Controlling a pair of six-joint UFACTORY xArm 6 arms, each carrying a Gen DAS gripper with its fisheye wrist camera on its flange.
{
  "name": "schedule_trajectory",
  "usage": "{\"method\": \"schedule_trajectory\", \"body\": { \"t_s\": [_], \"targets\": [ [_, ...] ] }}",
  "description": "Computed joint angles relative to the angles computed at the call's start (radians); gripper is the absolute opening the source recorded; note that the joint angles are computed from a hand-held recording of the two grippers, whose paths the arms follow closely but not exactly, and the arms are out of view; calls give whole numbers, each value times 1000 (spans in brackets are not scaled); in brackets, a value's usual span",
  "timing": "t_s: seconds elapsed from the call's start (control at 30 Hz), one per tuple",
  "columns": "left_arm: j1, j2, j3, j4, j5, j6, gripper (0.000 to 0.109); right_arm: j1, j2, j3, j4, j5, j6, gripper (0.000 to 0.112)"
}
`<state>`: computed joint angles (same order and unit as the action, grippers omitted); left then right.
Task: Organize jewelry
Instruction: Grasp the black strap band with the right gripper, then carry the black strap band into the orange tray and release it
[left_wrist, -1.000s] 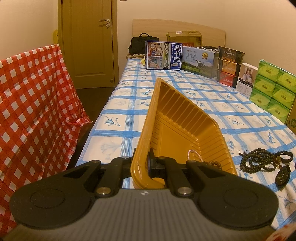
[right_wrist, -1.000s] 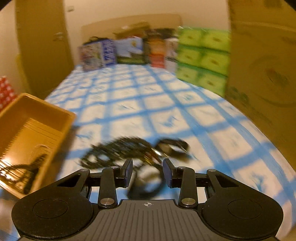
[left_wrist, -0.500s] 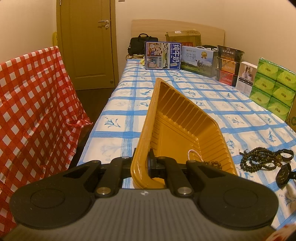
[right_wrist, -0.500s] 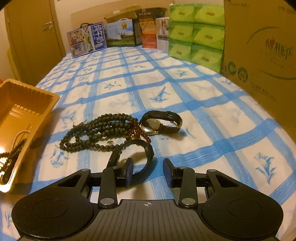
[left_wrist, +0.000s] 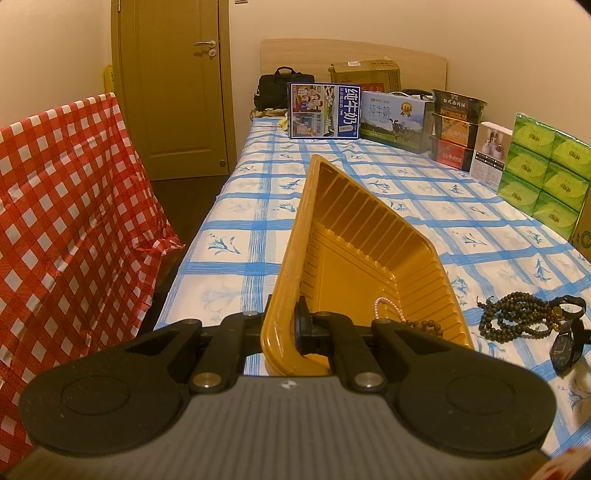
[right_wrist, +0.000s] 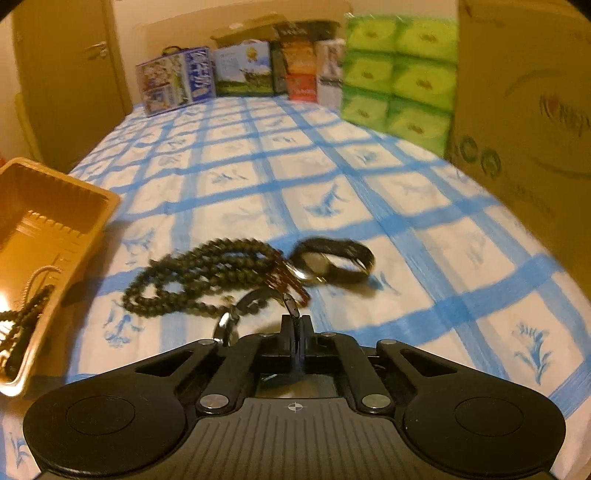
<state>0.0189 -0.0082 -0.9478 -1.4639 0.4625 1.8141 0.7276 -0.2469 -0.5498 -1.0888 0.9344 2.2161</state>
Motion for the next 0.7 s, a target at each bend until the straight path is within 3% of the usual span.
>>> {"method": "schedule_trajectory", "body": {
  "t_s": [0.17,0.3,0.7],
  "targets": [
    [-1,0,1,-1,-2,-1,7,29,25,-71,-35,33,-62,2],
    [-2,-1,2,-2,-2,2,7,23,41,-130,-97,9,-91,2],
    [-2,-2,2,-2,-1,1,7,-52,210,-346,-246,-209,-168,2]
  ]
}}
